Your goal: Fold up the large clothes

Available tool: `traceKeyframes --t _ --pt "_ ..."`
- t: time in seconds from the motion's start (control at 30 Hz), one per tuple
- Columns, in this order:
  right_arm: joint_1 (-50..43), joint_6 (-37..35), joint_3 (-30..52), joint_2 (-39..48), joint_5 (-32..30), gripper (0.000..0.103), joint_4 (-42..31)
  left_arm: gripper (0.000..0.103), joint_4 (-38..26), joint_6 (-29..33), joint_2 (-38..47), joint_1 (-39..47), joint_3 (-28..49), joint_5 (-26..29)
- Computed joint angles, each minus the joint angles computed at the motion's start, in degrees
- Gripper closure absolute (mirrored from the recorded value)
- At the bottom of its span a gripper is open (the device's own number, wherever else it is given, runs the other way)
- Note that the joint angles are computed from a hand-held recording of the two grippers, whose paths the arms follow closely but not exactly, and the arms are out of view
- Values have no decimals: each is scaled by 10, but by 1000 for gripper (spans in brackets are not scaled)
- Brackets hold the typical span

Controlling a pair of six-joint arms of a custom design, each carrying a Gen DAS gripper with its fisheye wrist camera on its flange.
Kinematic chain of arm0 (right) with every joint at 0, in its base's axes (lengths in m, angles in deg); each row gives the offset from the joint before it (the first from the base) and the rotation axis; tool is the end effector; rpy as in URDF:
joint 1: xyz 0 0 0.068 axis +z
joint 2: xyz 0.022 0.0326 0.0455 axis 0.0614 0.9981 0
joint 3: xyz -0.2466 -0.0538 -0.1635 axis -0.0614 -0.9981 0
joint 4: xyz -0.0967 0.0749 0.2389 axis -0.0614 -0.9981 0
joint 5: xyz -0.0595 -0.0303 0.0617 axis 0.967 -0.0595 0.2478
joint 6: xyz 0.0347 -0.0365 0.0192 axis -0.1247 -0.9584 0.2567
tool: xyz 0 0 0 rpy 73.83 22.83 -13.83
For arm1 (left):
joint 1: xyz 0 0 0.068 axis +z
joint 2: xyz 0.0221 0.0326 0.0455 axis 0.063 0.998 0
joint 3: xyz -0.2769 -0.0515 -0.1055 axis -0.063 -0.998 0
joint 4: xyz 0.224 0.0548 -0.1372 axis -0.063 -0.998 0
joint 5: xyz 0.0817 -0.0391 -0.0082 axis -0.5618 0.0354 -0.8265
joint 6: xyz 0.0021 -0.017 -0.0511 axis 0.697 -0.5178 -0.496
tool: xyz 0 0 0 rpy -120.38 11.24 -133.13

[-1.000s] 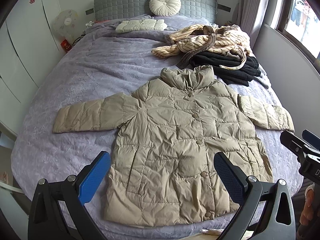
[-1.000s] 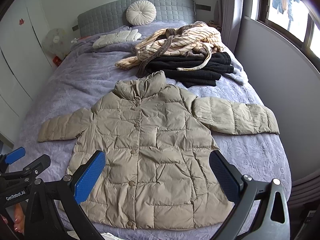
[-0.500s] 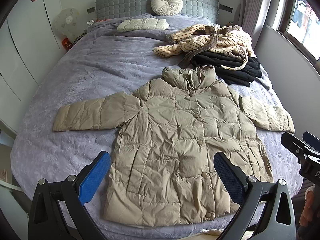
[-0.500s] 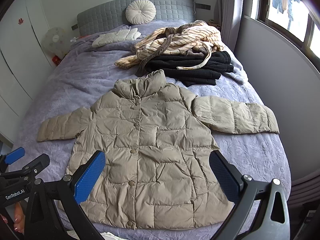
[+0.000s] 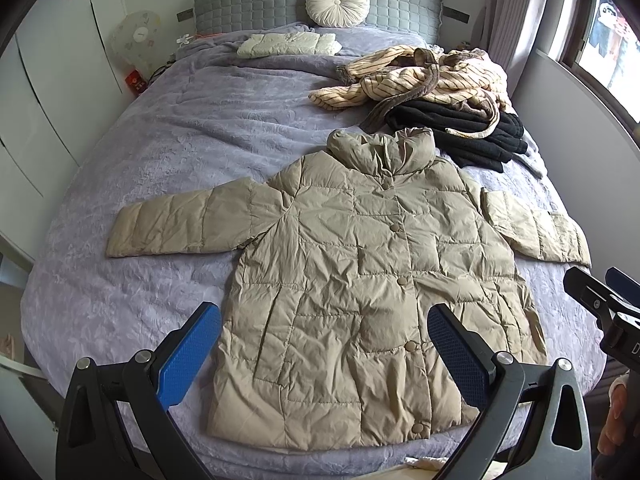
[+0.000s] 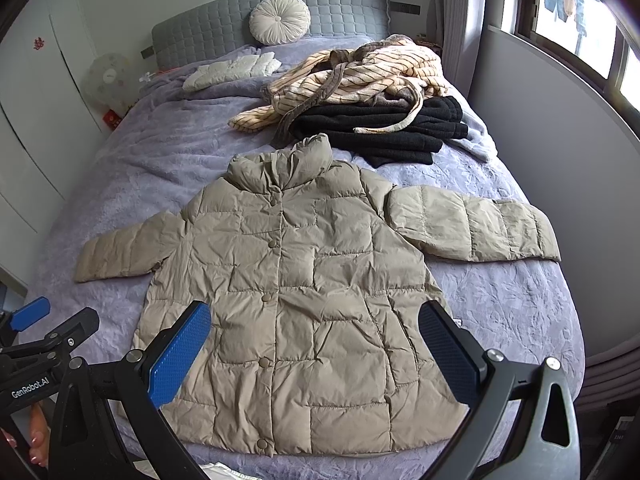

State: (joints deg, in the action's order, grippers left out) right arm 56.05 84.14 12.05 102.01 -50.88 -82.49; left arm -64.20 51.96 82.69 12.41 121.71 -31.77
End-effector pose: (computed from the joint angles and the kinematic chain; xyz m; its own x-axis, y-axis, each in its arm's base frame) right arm 0.1264 0.1414 0.3874 -0.8487 -0.0319 -0.5279 -0.0408 0.9992 0.0051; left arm 0.1911 0.0318 0.3086 -0.8212 -0.2539 -0.5111 -0.2892 0.9572 -0.0110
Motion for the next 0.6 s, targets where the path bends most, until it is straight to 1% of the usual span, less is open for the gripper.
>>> traceKeyframes --t 0.6 --pt "-3 -1 1 3 -4 0 1 0 0 5 3 6 2 5"
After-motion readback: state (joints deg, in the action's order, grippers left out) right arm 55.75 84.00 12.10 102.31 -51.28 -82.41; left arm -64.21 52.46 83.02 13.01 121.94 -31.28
